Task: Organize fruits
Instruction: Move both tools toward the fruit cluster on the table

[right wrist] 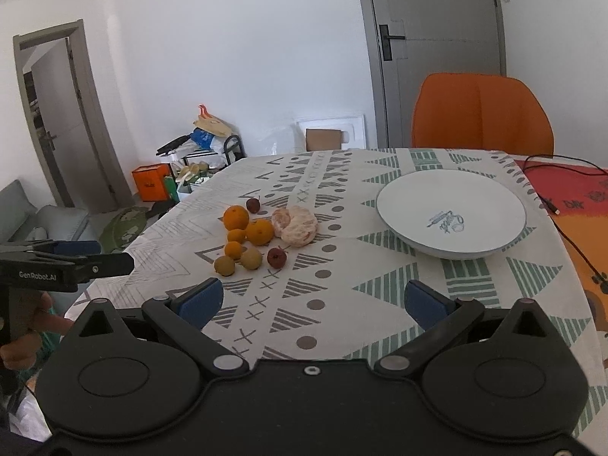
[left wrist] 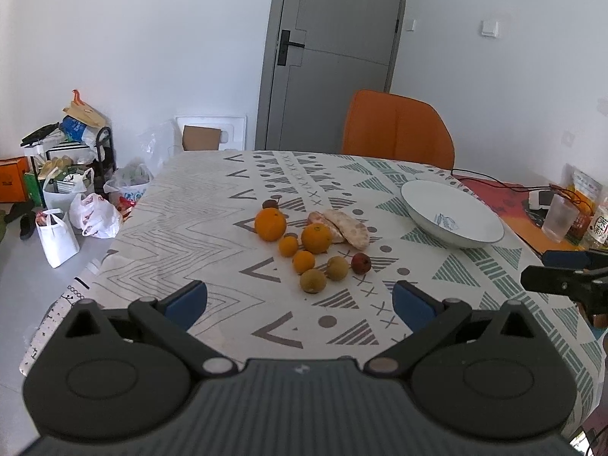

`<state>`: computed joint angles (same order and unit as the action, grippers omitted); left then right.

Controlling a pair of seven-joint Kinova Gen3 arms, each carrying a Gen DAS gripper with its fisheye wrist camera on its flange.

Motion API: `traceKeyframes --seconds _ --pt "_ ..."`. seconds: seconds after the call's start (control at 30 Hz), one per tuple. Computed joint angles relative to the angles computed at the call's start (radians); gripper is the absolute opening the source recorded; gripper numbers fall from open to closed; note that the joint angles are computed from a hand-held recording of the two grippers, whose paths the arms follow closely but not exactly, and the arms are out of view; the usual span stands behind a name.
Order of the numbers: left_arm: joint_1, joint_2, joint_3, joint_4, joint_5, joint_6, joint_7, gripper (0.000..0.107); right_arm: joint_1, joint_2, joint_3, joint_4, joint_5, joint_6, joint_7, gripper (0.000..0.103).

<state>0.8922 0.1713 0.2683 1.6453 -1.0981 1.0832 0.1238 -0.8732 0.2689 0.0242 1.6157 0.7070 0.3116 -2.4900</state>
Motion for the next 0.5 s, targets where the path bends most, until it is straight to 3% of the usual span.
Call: traceKeyframes --seconds 0.33,0.4,0.5 --pt "-0.015 0.009 -0.012 0.012 -0.012 -0.047 0.025 0.101 -0.031 0.038 0.04 -0.035 0.01 -0.004 -0.026 0.102" --pt "-0.02 0.014 -0.017 0.012 -0.009 -0.059 0.031 0.101 -0.037 0.049 0.051 -0.041 0.016 -0.007 -0.039 0.096" --pt "-0.019 0.026 -0.026 0.014 -0.029 -0.064 0.04 0.099 0.008 0.063 0.013 -0.049 -0.037 -0.032 0.015 0.095"
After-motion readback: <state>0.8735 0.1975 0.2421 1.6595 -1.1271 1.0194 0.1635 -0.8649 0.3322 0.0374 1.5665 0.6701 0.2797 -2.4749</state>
